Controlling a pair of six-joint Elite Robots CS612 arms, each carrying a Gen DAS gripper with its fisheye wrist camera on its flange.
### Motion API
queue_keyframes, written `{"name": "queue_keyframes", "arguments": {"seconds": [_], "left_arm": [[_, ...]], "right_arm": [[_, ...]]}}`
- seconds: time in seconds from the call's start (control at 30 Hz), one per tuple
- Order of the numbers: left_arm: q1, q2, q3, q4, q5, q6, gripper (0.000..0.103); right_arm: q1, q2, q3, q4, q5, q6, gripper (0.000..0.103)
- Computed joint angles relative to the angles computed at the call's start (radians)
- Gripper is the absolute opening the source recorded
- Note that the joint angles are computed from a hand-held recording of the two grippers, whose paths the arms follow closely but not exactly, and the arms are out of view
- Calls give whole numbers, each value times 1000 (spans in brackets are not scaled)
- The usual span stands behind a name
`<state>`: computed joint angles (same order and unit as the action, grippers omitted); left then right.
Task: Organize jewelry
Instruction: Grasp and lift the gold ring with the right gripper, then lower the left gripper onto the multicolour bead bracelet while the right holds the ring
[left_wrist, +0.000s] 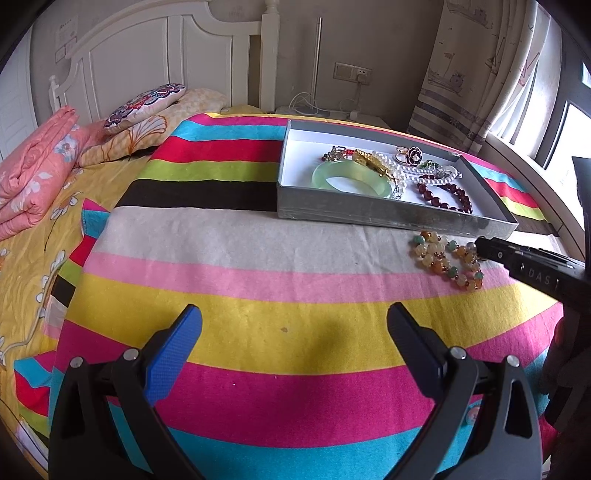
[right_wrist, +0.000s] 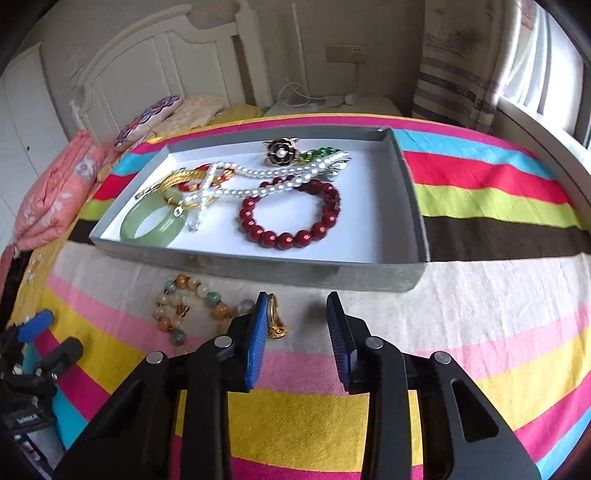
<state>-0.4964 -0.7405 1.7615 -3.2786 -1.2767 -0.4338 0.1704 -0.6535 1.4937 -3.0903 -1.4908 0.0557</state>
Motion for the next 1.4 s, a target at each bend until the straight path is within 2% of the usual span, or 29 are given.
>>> {"name": "queue_keyframes", "arguments": {"seconds": [0.1, 0.47, 0.5, 0.53, 0.7, 0.9, 1.07, 1.23, 1.33, 1.4], "left_arm": [[1, 0, -1, 0, -1, -1, 99], [0, 0, 0, 1, -1, 0, 99], [0, 0, 0, 1, -1, 0, 99], [0, 0, 0, 4, -2, 0, 99], [-2, 2, -5, 16, -3, -2, 99], [-3, 1, -7, 32, 3, -3, 99], [-5, -2, -17, 85, 11, -4, 99], [-29, -4, -22, 103, 37, 67, 99], [-46, 2, -35, 105, 23, 101, 99], [-51, 9, -53, 108, -17, 120, 94]], "right_arm": [[8, 1, 0, -2, -14, -45, 26], [9, 6, -7, -3, 3, -83, 22], [7, 6, -7, -4, 14, -82, 16], [5, 7, -7, -4, 17, -78, 14], [-4, 2, 8, -28, 30, -52, 13], [-32, -18, 63, -100, 82, -5, 13], [-54, -37, 110, -151, 96, 17, 13], [-80, -51, 147, -188, 95, 33, 13], [-93, -52, 158, -208, 127, 55, 13], [-96, -51, 159, -211, 143, 53, 13]]}}
